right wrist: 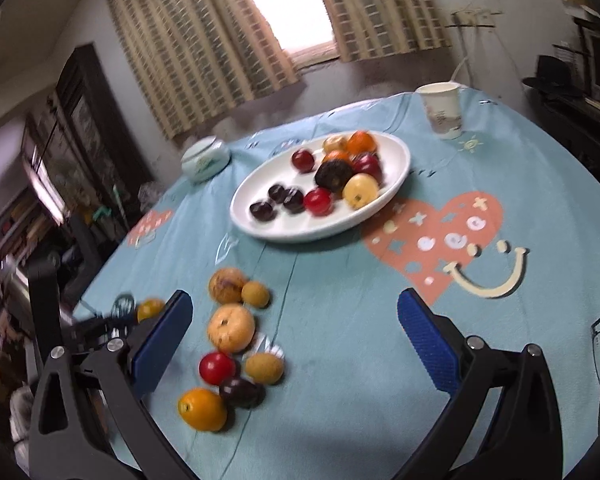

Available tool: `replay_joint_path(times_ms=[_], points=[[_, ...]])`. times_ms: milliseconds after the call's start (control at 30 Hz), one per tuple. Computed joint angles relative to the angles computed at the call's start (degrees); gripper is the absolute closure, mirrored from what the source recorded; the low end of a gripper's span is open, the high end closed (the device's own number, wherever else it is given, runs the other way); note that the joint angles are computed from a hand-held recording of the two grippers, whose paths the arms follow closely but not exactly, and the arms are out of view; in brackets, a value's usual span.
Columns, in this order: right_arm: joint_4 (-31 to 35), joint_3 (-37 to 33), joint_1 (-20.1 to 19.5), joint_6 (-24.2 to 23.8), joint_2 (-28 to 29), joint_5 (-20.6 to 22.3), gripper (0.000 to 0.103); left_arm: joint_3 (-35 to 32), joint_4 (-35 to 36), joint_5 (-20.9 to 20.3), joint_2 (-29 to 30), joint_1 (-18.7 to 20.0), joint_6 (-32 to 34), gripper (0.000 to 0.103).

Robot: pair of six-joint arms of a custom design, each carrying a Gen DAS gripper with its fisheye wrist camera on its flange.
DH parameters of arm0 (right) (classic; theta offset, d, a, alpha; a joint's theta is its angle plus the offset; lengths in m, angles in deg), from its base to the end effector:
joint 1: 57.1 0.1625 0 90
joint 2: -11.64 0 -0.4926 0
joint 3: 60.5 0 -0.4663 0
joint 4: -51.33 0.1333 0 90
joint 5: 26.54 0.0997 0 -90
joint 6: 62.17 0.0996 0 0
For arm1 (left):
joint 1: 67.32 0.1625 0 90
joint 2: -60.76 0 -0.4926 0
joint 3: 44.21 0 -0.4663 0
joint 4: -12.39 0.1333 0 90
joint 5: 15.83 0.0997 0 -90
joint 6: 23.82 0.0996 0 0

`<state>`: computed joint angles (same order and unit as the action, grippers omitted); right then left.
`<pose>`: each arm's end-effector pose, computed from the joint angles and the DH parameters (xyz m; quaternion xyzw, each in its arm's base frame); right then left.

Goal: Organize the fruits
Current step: 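Return to the cluster and grasp the yellow-orange citrus with the left tool, then grasp the small olive-brown fruit with the right tool while the left tool carries the citrus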

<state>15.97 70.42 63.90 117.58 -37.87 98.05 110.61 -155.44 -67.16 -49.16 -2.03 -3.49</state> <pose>0.2587 -0.2816 -0.0522 0.1313 -0.8827 0.4176 0.1711 0.0571 -0.3438 0.2854 0.2599 0.8718 -0.2794 0.3071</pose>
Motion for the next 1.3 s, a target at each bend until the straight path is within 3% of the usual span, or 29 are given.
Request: replay_joint_path(times_ms=[100,167,267,367,433,667,800,933,1100,1167,1200,1300], points=[[4.4,-2.5,0.9,-1.2,2.8,0.1,0.004,-0.2,0.2,0.2,0.2,0.1,-0.2,0.063],[7.7,-3.4,-0.2,-0.6,3.6,-3.3,0.02,0.0,0.1,0.5,0.1,-0.1,0.0,0.063],[10.9,-3.6,-3.7,2.1,3.7,-9.7,0.033,-0.2,0.5,0.4,0.2,0.1,-0.1,0.063],[11.0,-3.1,-5.4,3.6,3.4,-12.8,0.037,-0.3,0.9,0.7,0.4,0.1,-0.2,0.063],[12.0,-3.7,-5.3,3.9,4.0,-12.4,0.045,-0.2,0.8,0.8,0.3,0.0,-0.1,0.063],[14.6,-7.2,-1.8,2.7,7.8,-4.7,0.049,0.2,0.8,1.1,0.3,-0.5,0.4,0.062],[15.6,-8.7,-0.4,0.4,9.6,-3.4,0.05,0.2,0.8,1.9,1.4,-0.5,0.3,0.062],[15.0,-6.9,-4.2,2.6,7.9,-9.8,0.051,-0.1,1.3,2.3,2.3,-0.2,0.0,0.06],[13.6,-3.5,-11.2,7.0,4.9,-23.0,0.057,-1.0,3.1,1.8,3.1,1.0,-1.4,0.058],[14.1,-3.0,-14.4,8.5,4.8,-27.5,0.076,-0.8,2.9,2.2,3.1,0.7,-1.2,0.057],[13.7,-2.7,-15.2,8.7,4.7,-28.9,0.076,-0.8,2.9,2.3,3.1,0.6,-1.2,0.056],[14.0,-3.1,-14.1,8.4,4.7,-27.8,0.076,-1.1,3.4,1.7,3.1,0.9,-1.5,0.056]])
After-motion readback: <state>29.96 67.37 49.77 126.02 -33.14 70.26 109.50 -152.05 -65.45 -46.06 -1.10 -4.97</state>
